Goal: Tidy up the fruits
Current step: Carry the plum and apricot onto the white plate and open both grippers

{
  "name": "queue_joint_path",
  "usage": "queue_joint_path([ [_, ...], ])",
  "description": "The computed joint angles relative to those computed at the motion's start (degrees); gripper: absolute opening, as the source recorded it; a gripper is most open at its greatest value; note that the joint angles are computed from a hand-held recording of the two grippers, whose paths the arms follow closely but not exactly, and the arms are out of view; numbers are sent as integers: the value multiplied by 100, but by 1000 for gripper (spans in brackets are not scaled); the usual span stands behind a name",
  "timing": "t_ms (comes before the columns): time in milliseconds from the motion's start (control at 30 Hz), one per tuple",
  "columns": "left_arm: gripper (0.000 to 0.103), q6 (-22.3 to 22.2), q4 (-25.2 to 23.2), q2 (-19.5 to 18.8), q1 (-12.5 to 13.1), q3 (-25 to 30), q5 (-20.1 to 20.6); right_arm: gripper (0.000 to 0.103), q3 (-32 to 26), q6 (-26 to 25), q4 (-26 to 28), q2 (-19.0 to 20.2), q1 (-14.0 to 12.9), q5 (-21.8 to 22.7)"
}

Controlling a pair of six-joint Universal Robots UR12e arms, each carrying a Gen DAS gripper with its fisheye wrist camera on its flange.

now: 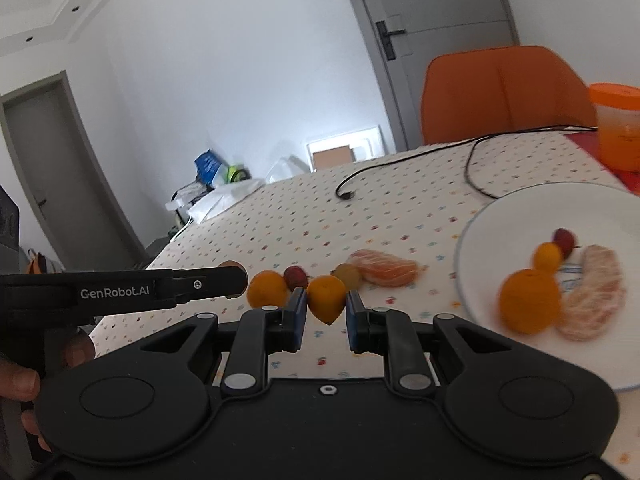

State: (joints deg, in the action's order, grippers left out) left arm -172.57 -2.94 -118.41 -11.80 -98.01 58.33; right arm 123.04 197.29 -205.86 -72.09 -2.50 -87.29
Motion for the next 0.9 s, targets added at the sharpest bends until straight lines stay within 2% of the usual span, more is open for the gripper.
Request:
queue_joint_path([
  [367, 24, 177, 59, 51, -236, -43, -183, 19, 450, 106, -375, -275, -160, -279],
  [900, 24, 384, 56, 74, -502, -67, -428, 19, 922, 278, -641, -564, -401, -669],
])
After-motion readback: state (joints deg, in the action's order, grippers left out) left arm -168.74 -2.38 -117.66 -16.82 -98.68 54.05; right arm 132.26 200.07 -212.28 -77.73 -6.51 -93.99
